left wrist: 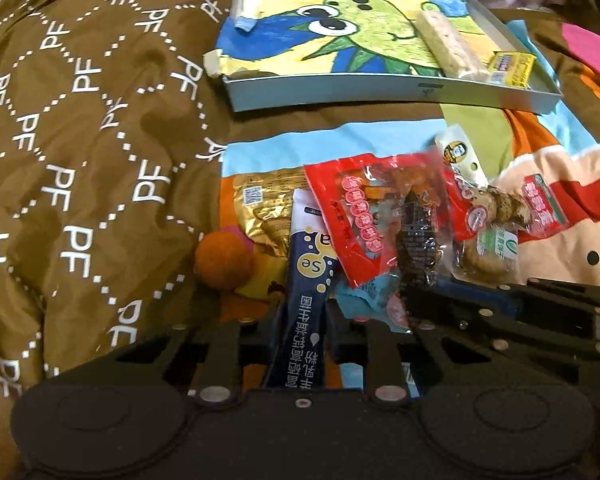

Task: Organize snacks
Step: 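Grasp the blue tube snack with the left tool while the right tool grasps the dark meat stick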

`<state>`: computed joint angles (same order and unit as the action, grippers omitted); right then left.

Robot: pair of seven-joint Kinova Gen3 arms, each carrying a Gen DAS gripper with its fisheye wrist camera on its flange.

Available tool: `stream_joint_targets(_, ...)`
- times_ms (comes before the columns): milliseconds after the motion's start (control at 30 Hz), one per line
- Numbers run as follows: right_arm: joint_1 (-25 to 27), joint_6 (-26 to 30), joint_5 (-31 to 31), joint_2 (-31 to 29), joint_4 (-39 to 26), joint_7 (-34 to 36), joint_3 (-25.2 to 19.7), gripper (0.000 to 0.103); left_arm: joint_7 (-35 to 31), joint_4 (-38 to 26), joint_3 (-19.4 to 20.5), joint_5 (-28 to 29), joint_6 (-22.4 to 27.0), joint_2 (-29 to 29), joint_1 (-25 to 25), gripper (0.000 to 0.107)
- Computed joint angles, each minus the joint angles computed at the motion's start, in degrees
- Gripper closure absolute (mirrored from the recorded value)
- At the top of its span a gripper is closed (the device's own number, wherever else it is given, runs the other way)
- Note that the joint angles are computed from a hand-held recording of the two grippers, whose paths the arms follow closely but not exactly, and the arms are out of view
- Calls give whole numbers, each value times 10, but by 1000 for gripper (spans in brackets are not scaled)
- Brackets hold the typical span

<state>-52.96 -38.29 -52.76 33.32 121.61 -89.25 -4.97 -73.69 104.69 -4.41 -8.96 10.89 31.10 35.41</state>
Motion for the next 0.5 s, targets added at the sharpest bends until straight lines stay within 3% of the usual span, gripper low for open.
stream_joint_targets(267, -48, -39, -89, -7, -11, 130, 5, 97, 63, -10, -48, -32, 46, -23, 58, 85)
stream_joint_targets(500, -51, -129, -128, -22, 9, 152, -29, 97, 120, -24, -47, -92, 75, -41, 80, 86)
